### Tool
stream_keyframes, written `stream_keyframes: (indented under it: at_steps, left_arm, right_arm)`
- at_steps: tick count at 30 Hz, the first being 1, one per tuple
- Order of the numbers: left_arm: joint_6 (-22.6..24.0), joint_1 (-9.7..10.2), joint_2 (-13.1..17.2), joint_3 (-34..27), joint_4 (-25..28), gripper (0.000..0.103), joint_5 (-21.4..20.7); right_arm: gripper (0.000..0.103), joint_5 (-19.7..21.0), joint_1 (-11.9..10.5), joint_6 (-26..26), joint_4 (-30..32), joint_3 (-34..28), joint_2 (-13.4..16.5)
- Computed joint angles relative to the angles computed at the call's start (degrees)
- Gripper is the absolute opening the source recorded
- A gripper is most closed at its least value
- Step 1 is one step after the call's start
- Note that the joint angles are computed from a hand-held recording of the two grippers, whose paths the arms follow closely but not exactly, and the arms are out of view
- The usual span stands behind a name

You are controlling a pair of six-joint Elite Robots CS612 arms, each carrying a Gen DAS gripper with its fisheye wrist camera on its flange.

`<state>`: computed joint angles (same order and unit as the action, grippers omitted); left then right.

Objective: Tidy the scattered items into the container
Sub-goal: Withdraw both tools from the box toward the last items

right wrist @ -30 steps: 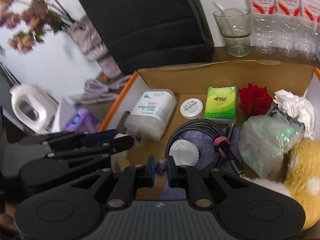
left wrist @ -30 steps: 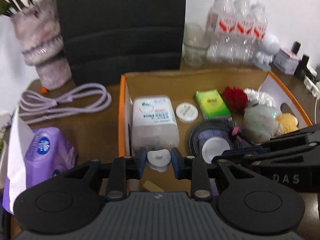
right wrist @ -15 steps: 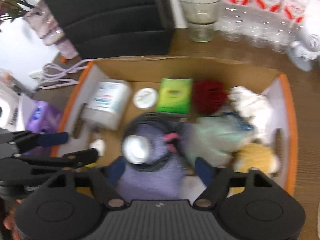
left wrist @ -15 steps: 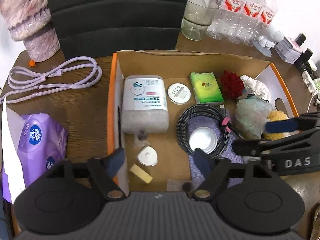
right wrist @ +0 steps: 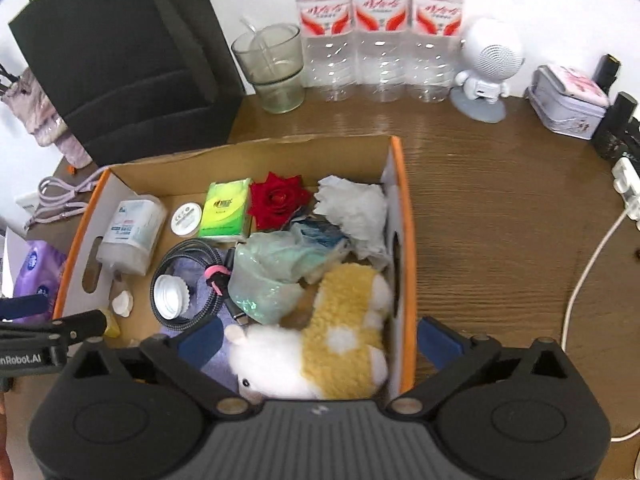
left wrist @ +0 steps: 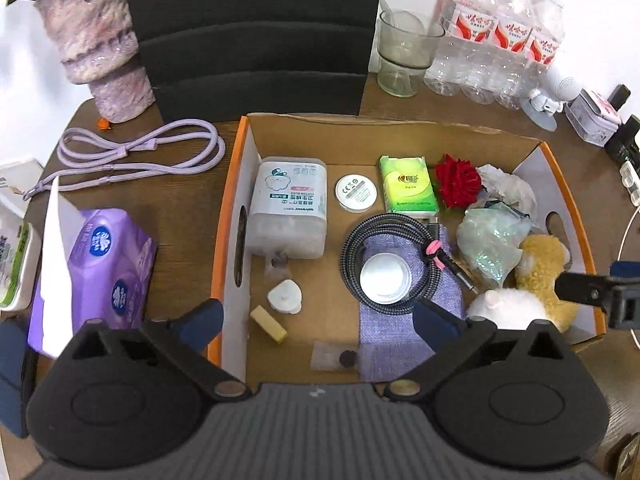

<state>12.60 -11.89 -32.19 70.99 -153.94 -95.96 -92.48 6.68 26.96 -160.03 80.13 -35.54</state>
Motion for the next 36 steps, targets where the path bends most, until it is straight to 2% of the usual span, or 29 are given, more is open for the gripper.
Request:
stream_keyframes:
  at_steps: [5,8,10,12,14,15,18,21,24,28,32,34,36]
  left_arm:
    - [0.1,-0.52,-2.1,5.7,-9.3,0.103,1.4]
    - [-0.5,-0.39,-2.5,8.1,-14.4,0.103,0.2]
    - [-1.3,-0.11,-2.3,10.3,-22.3,0.103,-0.9]
    - [-2.3,0.39,-1.1,12.4,-34.1,0.103,-2.8]
    - [-3.0,1.08,0.3,13.6,-43.5,0.103,-5.4]
    - [-3.4,1.29,0.7,14.1,-45.9,0.103,-6.0]
    - [-4.5,1.67,1.2,14.9,-48.6,0.103,-6.7]
    - [-5.7,2.06,1.4,15.0,-49.1,0.103,-7.0]
    - [-7.0,2.66,1.3,15.8,-50.4,0.103,-7.8]
    - [-8.3,3.47,0.2,20.2,-55.7,0.103,-9.2]
    - [-10.9,4.97,-0.3,25.9,-62.6,0.103,-14.3]
    - [-10.1,5.24,0.1,28.4,-66.5,0.103,-15.4]
    - [-8.5,5.22,0.4,30.8,-69.8,0.103,-15.6]
  right_arm:
    - [0.103,-0.5,0.6,-0.6,-4.3,3.3,-1.1]
    - [0.103,-3.3,1.5,-1.5,-7.9,4.7,-1.2]
    - [0.103,-5.3,2.2,-2.5,-17.0,6.6,-0.8]
    - [0.103,-9.1,3.1,-5.6,-28.4,8.2,0.6]
    - [0.103,-13.4,4.2,-9.0,-34.3,8.3,2.0]
    - [0.103,-14.7,4.6,-10.1,-35.2,8.3,2.3]
    - [0.103,-16.4,5.4,-11.2,-38.5,8.5,3.2]
    - [0.103,-14.9,5.6,-11.9,-45.9,9.3,4.2]
    - [0.103,-16.2,6.3,-11.8,-48.8,9.7,4.8]
    - [0.103,-19.4,7.7,-11.2,-50.5,11.2,4.6]
    - [0.103,-17.1,8.7,-8.1,-58.6,16.2,4.0]
    - [0.103,-16.9,9.5,-6.9,-61.8,18.5,4.2]
    - [0.103,-19.0,10.5,-5.3,-63.1,19.9,4.8]
